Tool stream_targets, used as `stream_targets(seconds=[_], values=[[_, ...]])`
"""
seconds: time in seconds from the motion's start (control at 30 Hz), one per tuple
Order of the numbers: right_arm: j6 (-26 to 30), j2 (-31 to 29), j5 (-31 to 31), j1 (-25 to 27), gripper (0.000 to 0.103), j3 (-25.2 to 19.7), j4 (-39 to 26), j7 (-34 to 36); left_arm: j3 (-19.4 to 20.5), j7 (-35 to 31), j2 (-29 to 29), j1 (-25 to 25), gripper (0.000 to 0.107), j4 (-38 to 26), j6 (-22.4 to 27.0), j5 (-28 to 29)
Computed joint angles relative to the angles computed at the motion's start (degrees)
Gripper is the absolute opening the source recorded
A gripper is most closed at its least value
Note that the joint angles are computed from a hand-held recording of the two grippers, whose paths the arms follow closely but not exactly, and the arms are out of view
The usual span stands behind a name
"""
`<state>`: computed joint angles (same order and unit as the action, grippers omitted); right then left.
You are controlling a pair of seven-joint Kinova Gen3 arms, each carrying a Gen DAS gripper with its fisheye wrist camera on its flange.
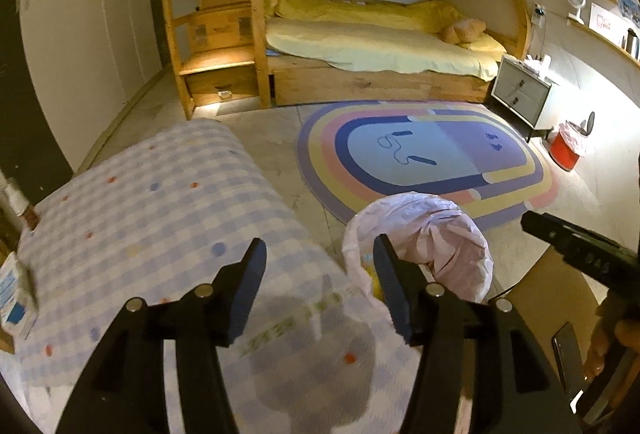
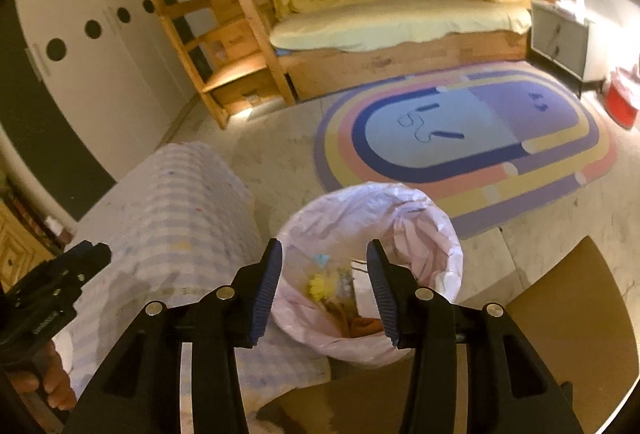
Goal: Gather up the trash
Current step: 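Carry the cloth and plastic bag over the bin and open both grippers, then return both grippers to the table above the white oval pads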
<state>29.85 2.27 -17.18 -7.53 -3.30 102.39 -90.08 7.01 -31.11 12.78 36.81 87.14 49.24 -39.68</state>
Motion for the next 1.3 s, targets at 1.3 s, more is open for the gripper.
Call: stream_targets(seconds=[1.3], values=[[3.54,6.28,9.83,-28.2,0.046,-12.16,-8.98,5.56,7.77,16.93,-35.48,-18.89,0.065,35.85,13.6,6.46]])
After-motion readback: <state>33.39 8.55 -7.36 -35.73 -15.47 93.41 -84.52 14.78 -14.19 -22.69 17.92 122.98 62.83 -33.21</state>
